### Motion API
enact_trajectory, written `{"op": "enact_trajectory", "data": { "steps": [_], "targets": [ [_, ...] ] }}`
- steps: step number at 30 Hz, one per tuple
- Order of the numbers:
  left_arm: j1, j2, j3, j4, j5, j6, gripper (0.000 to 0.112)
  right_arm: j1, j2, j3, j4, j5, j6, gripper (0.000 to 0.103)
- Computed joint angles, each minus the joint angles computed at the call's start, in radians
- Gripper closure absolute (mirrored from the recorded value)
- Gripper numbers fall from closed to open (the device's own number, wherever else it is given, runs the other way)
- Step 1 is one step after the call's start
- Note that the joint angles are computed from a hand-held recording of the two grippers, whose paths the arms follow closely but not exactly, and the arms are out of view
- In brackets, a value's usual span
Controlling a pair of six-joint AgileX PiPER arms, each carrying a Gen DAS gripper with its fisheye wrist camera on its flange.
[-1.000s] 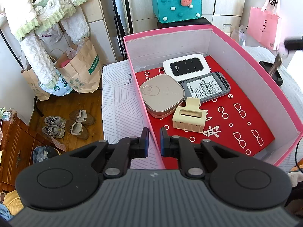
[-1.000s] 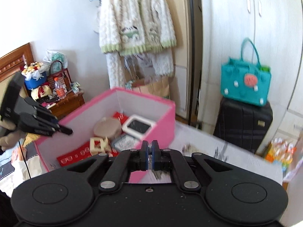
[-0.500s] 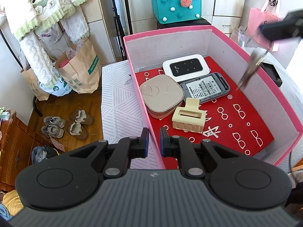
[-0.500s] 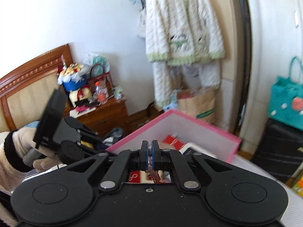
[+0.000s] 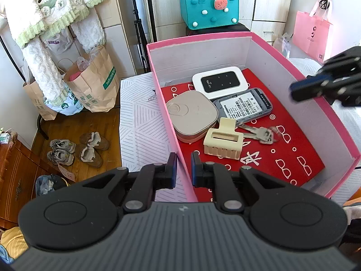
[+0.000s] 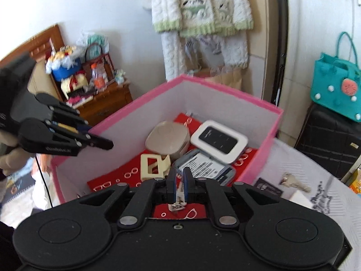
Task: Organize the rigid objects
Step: 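Carry the silver keys into the pink box beside the clip and release, then grasp the gold and black AA battery with the right gripper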
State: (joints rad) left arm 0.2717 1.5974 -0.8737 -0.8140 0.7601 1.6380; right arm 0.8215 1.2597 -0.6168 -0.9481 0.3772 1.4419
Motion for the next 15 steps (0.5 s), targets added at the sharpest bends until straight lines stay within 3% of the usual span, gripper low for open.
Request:
{"op": "enact_trajectory", "data": {
  "steps": [5, 11, 15],
  "targets": [
    [0.000, 0.000, 0.000, 0.000, 0.001, -0.002, 0.101, 0.038, -0.172, 0.078, -0.048, 0.108, 0.120, 0.089],
    [0.012, 0.003, -0.004, 0.000, 0.011, 0.002, 0.101, 0.145, -0.333, 0.160, -0.028, 0.354, 0.221, 0.078],
    [0.008, 0.002, 0.000, -0.006, 0.007, -0.006, 0.101, 0.135, -0.391, 0.242, 0.018, 0.369, 0.252, 0.074]
  ]
}}
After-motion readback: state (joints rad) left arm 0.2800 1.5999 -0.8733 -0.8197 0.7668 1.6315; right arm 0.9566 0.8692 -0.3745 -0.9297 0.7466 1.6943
